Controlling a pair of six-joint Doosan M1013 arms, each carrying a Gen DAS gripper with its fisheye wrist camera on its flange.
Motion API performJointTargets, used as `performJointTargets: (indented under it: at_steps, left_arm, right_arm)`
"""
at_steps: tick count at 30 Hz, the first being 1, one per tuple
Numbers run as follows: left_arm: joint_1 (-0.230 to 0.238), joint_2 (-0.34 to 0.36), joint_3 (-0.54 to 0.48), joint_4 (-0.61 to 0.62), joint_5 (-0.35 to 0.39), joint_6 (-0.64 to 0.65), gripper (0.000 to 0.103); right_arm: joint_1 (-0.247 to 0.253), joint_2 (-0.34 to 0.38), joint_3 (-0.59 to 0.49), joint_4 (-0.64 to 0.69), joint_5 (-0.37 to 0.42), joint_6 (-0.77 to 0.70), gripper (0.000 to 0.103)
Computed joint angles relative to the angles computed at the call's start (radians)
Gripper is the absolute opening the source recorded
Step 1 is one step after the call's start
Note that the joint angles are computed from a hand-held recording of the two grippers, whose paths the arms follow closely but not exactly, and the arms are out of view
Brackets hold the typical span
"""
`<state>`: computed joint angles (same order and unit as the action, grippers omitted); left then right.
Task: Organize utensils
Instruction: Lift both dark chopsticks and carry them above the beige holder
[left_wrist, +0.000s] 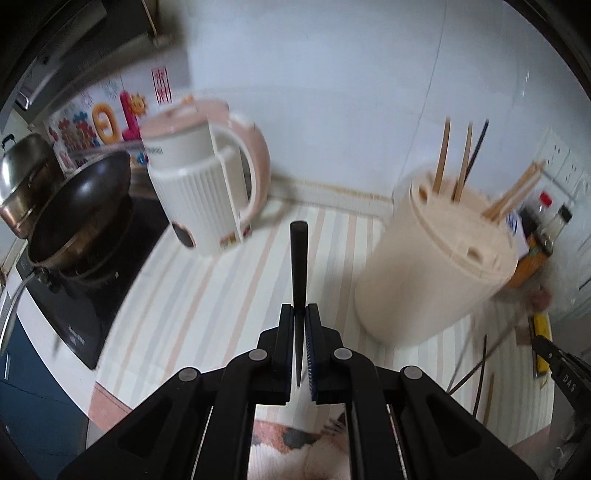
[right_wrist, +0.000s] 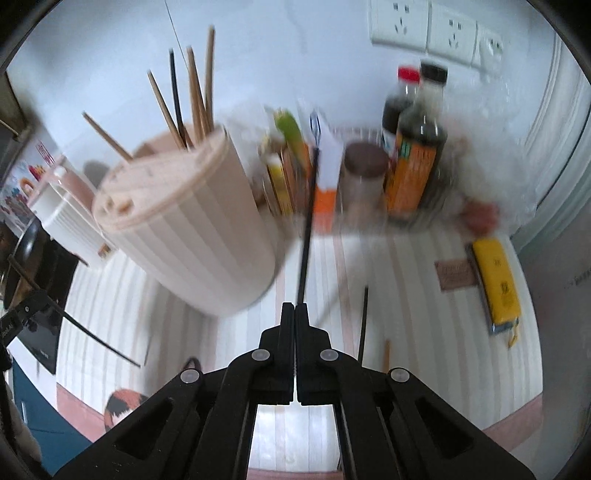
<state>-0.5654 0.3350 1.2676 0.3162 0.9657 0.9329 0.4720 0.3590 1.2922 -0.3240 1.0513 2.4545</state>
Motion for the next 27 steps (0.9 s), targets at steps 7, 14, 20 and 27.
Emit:
performJointTargets:
  at_steps: [7, 14, 20, 27]
  left_arm:
    - [-0.003, 0.024, -0.035, 0.094, -0.005, -0.053, 0.004]
    - [0.001, 0.083, -0.092, 0.156, 0.06, -0.11, 0.004]
    - [-0.001, 0.135, -0.157, 0.206, 0.117, -0.129, 0.004]
    - [0.0, 0.162, -0.193, 0.217, 0.149, -0.125, 0.004]
  right_arm:
    - [-0.065, 0.017, -0.006, 0.219, -0.04, -0.076, 0.0]
    - [-0.144, 0.054, 0.052, 0.447, -0.141, -0.122, 0.018]
    - [-0.165, 0.132, -0.02, 0.438, -0.125, -0.155, 0.022]
    - [-0.175, 0.2, -0.09, 0.427, -0.075, -0.154, 0.006]
